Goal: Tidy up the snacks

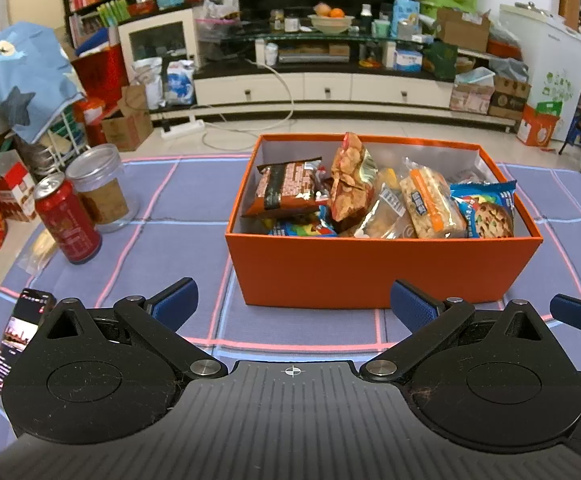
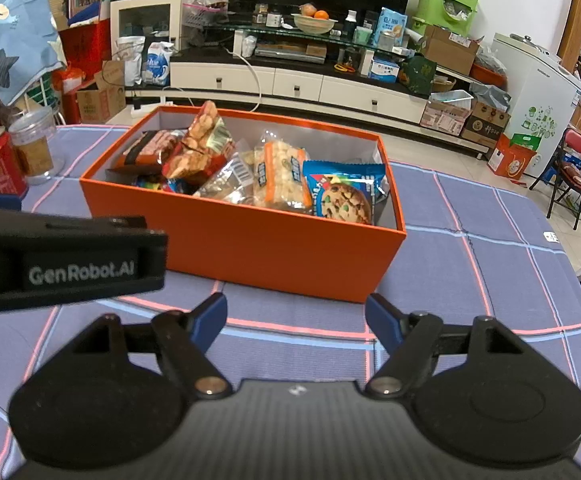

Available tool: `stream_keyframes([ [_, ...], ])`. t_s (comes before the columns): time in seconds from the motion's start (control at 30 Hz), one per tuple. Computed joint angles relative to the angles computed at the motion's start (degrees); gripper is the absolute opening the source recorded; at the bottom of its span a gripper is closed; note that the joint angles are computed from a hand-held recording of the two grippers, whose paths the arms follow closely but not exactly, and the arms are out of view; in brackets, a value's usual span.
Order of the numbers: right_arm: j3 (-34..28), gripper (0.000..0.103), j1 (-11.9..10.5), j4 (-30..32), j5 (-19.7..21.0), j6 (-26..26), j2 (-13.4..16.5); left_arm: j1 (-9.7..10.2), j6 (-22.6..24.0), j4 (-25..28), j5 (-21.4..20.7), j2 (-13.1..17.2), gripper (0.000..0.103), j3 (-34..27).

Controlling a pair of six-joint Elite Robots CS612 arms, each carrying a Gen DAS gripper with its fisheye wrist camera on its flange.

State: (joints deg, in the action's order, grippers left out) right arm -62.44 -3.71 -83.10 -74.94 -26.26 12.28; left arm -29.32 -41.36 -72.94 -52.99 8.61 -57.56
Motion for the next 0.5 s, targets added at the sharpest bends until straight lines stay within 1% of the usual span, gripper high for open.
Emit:
stream_keyframes([
  [0.5,0.0,0.077,0.0,0.0,0.0,-0.1,0.0,-0.04,0.5,-0.2,-0.1,0.1,0.083,-0.2],
])
